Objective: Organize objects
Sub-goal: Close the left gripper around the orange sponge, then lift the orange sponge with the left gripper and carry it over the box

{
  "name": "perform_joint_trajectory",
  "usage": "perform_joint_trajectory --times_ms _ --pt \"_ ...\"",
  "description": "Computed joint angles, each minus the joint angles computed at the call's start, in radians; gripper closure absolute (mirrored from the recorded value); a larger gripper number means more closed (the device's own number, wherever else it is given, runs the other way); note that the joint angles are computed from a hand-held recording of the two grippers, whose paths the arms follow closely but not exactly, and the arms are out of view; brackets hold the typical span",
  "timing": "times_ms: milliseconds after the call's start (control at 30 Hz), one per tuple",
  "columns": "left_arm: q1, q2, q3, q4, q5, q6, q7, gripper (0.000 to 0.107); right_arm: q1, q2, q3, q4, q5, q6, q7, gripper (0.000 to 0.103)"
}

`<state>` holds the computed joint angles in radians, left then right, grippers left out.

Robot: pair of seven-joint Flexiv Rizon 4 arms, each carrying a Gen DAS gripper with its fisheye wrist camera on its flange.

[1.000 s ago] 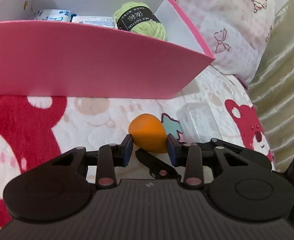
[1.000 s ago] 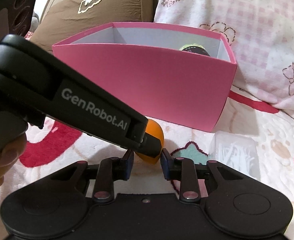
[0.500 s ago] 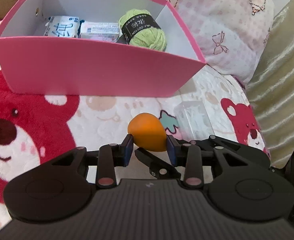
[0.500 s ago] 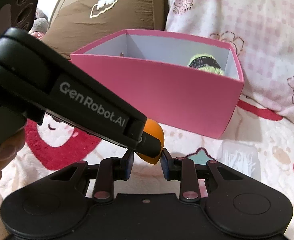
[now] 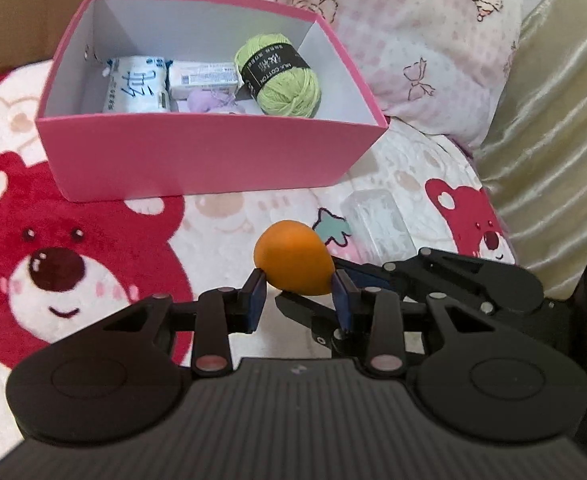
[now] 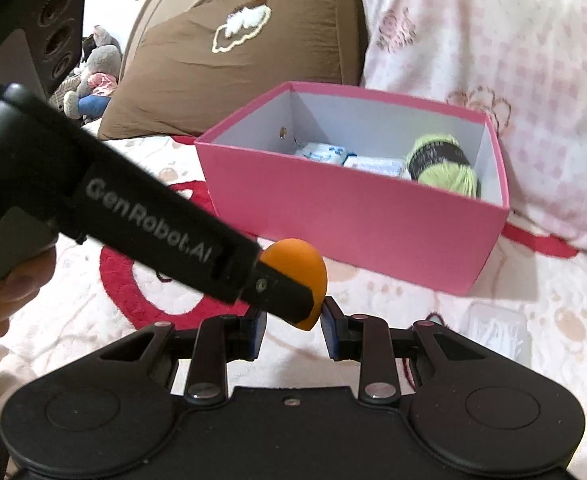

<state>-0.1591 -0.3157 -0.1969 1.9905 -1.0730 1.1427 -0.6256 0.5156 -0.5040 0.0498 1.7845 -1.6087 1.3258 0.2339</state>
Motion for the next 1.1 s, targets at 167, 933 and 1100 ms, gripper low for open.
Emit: perform_joint_trajectory --times_ms 167,933,1100 --pt "0.000 0.037 0.011 0.015 -0.010 0.001 0.007 0.072 0.016 0.007 0.001 -0.012 0.019 -0.015 -0.047 0.069" --pt "-0.015 0.137 0.065 0.024 -0.010 -0.002 -0.054 0.072 0.111 0.044 -0.011 -0.060 0.208 -0.124 -0.253 0.069" --pt "-0.022 0.138 0.065 0.018 -0.025 0.030 -0.068 0.072 0.122 0.042 -0.027 -0.076 0.180 -0.124 -0.231 0.068"
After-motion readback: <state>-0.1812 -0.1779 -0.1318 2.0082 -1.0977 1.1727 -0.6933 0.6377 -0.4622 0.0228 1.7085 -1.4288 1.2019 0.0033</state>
